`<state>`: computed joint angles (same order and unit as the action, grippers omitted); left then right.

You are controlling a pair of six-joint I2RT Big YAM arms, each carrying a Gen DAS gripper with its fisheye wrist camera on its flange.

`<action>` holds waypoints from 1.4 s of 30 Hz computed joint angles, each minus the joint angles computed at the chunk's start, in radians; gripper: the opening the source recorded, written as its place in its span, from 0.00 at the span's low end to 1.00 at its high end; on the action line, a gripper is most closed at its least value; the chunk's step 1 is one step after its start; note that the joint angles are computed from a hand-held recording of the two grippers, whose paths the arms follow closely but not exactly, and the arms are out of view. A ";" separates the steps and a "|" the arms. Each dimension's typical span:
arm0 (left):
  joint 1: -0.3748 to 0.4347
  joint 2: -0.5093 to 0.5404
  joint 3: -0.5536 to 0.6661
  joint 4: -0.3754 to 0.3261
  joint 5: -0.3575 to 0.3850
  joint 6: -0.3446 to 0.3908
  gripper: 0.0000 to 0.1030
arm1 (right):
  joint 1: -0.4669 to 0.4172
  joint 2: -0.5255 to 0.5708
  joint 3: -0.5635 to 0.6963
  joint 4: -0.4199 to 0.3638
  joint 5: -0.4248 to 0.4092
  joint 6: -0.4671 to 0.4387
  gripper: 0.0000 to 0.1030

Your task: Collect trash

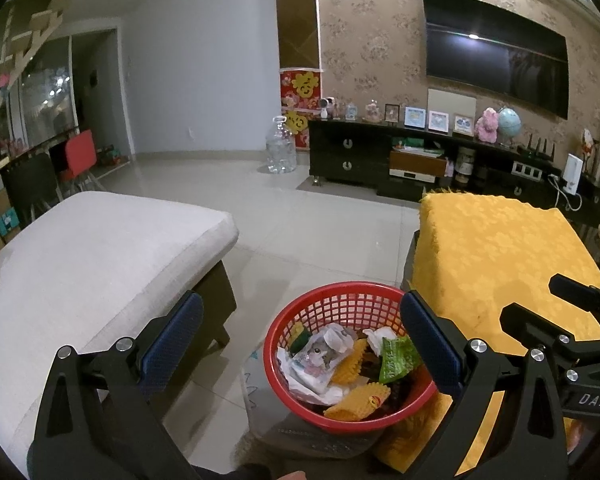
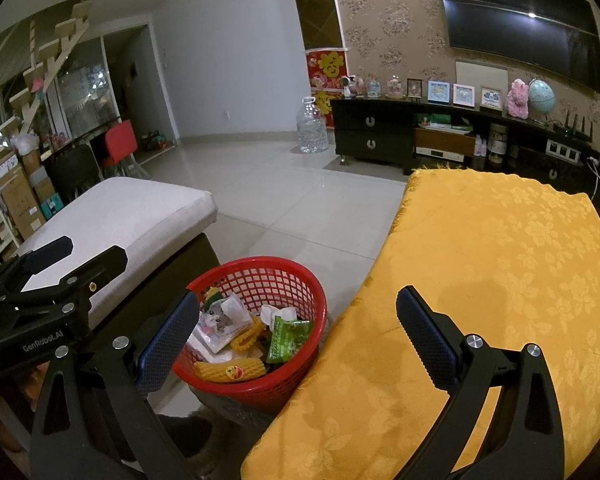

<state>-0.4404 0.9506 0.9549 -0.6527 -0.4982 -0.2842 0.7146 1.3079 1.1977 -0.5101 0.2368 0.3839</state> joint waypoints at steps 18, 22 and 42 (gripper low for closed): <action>-0.009 -0.001 -0.002 0.004 -0.017 0.003 0.92 | 0.005 0.006 0.008 -0.009 0.001 -0.002 0.93; -0.008 -0.001 -0.001 0.004 -0.015 0.007 0.92 | 0.006 0.007 0.009 -0.011 0.003 -0.002 0.93; 0.028 -0.007 -0.002 -0.001 0.050 0.006 0.92 | -0.082 -0.096 -0.087 -0.063 0.021 0.055 0.93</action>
